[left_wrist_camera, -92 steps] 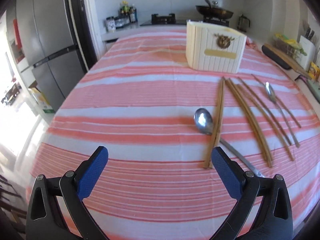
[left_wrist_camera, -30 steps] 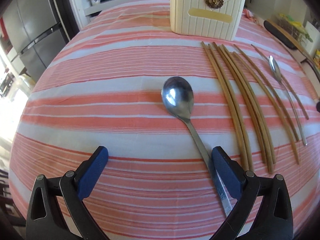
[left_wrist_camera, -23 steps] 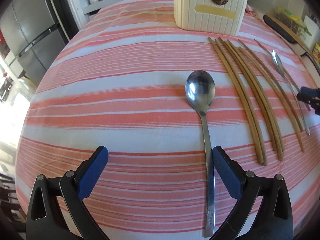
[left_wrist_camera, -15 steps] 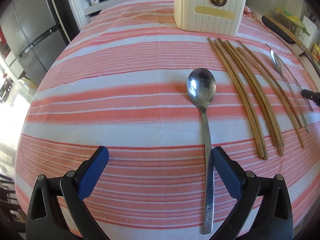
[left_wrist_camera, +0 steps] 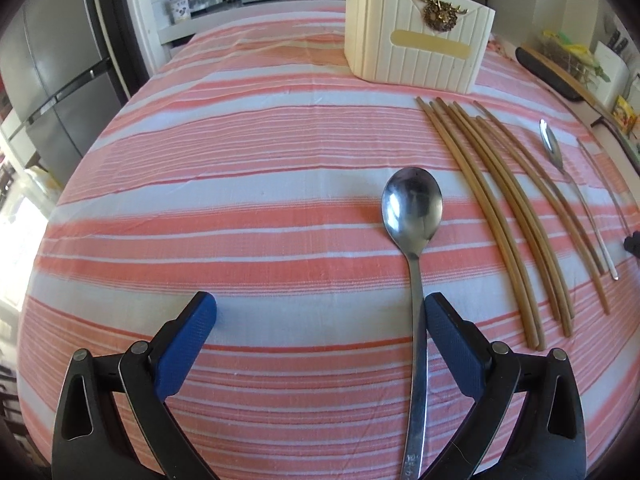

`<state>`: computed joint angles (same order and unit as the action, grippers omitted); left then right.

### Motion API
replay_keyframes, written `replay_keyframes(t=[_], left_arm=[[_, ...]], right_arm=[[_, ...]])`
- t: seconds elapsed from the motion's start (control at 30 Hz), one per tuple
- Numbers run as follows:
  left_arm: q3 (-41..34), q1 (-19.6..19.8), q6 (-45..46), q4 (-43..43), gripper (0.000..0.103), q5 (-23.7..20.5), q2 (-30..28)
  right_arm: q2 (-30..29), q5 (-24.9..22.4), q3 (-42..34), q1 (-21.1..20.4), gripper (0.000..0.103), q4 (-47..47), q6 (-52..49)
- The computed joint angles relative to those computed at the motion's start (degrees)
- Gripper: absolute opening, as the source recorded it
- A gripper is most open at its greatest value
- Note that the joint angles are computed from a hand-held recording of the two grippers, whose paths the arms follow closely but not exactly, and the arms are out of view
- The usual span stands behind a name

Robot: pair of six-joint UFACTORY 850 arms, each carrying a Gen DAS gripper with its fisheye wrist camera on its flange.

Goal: Organize utensils
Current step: 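Align left gripper over the spoon handle while right gripper aligns over a single chopstick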

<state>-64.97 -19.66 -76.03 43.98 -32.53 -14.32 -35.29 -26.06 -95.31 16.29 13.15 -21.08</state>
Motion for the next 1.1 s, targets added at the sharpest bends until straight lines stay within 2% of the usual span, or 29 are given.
replay_keyframes(t=[0.13,0.23,0.47,1.1], left_arm=[[0.2,0.2,-0.1,0.4,0.103,0.7,0.1],[0.3,0.1,-1.0,0.9,0.103,0.8,0.1],[1.1,-0.5,-3.8,3.1,0.103,0.6,0.6],[1.2,-0.2,-1.3,1.7,0.103,1.7,0.7]], right_arm=[[-0.3,3.0,0.8,0.3,0.076,2.4,-3.9],[-0.8,2.8,0.3,-0.1,0.08,5.0,-6.2],[-0.7,3.2,0.7,0.0,0.081,5.5,-6.6],[-0.7,3.3,0.7,0.0,0.082,5.8,-6.8]])
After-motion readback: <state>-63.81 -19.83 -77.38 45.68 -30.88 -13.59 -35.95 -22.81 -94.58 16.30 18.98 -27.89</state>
